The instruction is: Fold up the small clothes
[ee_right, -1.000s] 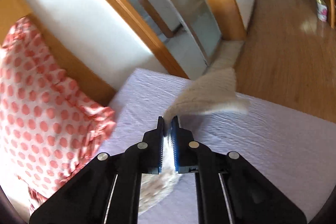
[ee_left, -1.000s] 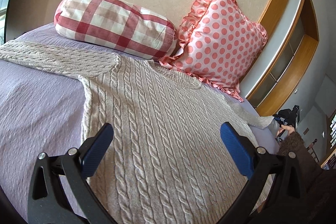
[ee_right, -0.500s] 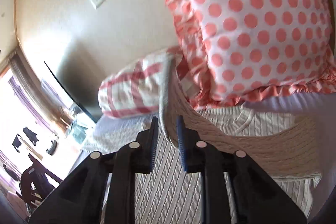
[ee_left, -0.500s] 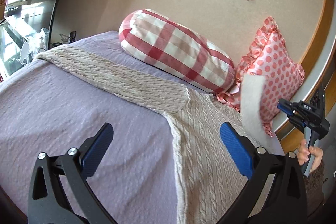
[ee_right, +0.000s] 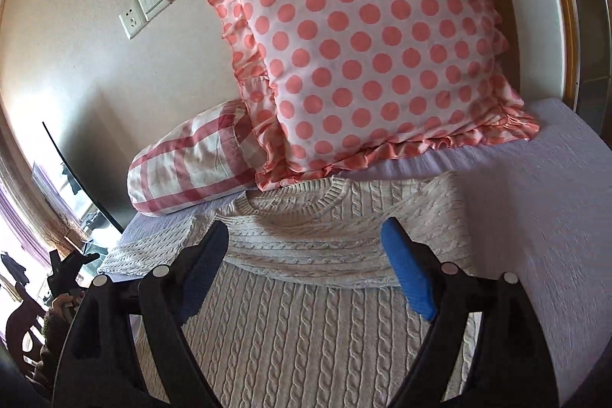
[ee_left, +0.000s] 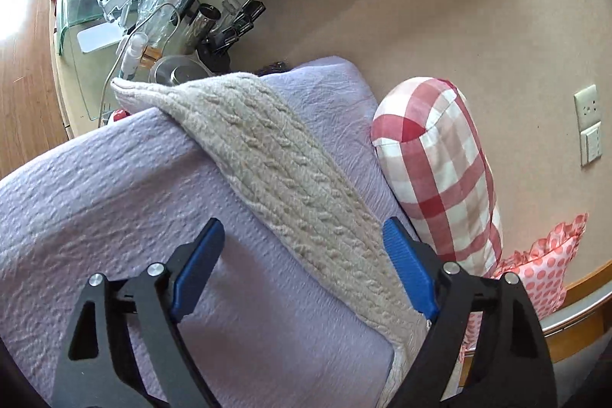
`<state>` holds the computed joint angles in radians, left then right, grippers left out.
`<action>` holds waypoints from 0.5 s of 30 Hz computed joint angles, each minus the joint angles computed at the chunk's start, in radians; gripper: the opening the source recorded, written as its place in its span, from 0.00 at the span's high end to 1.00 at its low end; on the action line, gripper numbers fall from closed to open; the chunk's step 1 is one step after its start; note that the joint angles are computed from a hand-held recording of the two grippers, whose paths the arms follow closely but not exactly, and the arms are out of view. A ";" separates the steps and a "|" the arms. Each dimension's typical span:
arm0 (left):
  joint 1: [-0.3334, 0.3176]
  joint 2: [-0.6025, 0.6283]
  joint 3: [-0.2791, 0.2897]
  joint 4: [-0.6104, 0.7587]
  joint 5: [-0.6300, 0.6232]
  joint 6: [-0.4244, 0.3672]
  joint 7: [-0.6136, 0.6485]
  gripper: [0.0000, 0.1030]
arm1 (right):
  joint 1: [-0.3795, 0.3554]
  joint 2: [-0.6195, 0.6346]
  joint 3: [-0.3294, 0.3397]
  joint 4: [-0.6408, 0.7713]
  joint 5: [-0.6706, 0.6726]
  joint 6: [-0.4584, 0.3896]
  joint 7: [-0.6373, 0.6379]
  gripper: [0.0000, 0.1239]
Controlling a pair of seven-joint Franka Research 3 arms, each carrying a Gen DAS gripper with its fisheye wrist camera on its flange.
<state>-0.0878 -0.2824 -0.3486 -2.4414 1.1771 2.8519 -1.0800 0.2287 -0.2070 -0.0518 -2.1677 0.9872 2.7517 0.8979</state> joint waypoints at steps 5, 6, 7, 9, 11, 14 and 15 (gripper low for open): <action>0.066 -0.004 0.023 -0.015 0.128 0.051 -0.196 0.33 | 0.012 -0.024 -0.014 -0.032 0.057 -0.009 -0.044 0.29; 0.068 -0.005 0.031 -0.018 0.128 0.049 -0.199 0.40 | 0.014 -0.025 -0.018 -0.034 0.072 -0.020 -0.057 0.29; 0.069 -0.003 0.040 -0.021 0.126 0.048 -0.194 0.48 | 0.016 -0.024 -0.020 -0.035 0.083 -0.030 -0.066 0.29; 0.017 0.002 0.090 -0.035 -0.073 0.021 0.016 0.78 | 0.013 -0.025 -0.021 -0.037 0.095 -0.047 -0.076 0.29; -0.033 -0.002 0.116 -0.037 -0.270 -0.036 0.211 0.92 | 0.009 -0.030 -0.022 -0.043 0.105 -0.054 -0.090 0.29; -0.057 0.006 0.056 0.073 -0.340 -0.229 0.400 0.93 | 0.006 -0.047 -0.025 -0.055 0.125 -0.042 -0.131 0.29; -0.065 0.036 0.026 0.148 -0.326 -0.301 0.469 0.93 | 0.005 -0.052 -0.026 -0.058 0.133 -0.032 -0.144 0.29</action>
<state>-0.1533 -0.2468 -0.3225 -2.2938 0.8506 2.5507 -0.6107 0.2337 -0.2595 -0.0780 -2.2262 1.1203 2.7193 0.7540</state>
